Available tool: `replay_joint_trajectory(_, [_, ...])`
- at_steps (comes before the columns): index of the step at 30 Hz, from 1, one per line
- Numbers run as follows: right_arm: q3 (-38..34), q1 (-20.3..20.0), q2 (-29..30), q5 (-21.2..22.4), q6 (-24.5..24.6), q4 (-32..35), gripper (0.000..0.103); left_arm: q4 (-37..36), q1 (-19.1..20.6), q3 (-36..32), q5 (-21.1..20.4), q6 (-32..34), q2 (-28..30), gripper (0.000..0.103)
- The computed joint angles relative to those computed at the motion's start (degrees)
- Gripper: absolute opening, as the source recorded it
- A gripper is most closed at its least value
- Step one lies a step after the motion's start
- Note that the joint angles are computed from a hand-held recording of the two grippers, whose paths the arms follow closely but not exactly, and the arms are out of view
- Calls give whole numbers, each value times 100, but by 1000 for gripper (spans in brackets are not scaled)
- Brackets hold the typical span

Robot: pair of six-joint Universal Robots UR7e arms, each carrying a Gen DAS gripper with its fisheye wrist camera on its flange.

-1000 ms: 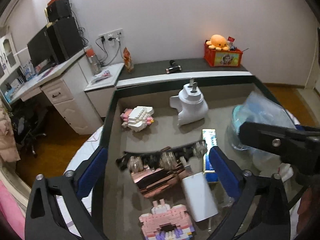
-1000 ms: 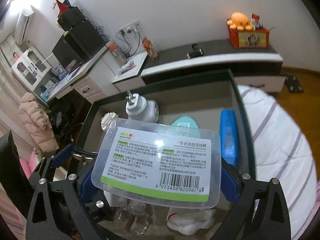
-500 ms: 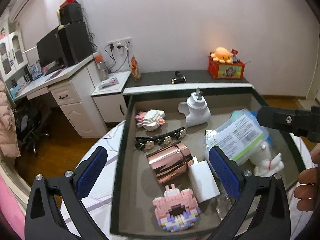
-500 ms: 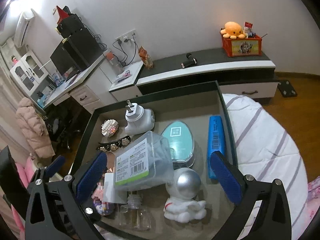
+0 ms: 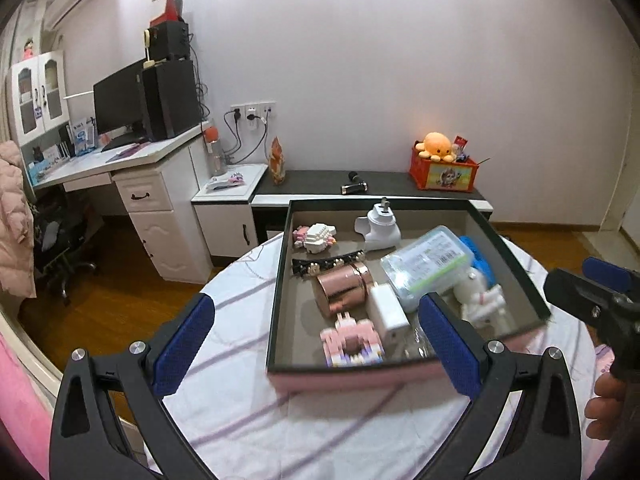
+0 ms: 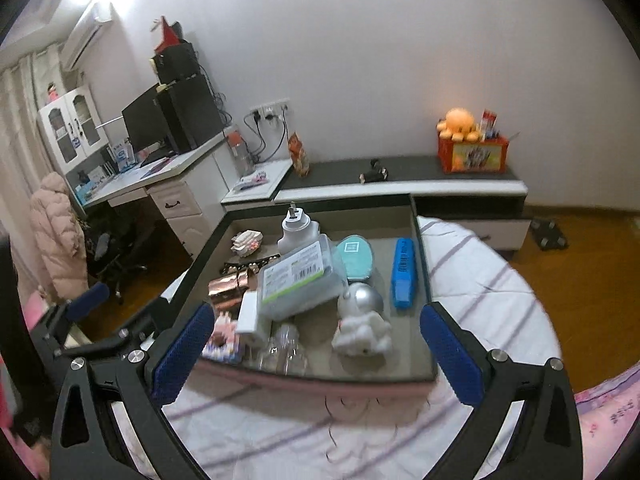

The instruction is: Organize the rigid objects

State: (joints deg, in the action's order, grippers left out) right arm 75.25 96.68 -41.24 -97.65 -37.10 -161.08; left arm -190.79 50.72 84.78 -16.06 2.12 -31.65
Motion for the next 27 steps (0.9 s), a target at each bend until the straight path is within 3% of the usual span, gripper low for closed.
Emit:
replay_joint_trajectory(7, [1340,-27,-693,82,-346,-1257,103,190,-312,916,97,-1027,-343,103])
replay_joint_trajectory(18, [2552,-108,-1433,315,-490,-2120,103,834,-780,1864,354,-2521,-677,103])
replay_joint_trajectory(22, [2899,-143,-1674,349,-527,-2319,103,1350,-1008,2141,603,-3140,-773,103])
replay_joint_trajectory(27, [3397,-199,-1981,238,-612,-2692,103,2530,-1256,2561,790,-4477,-1057,103])
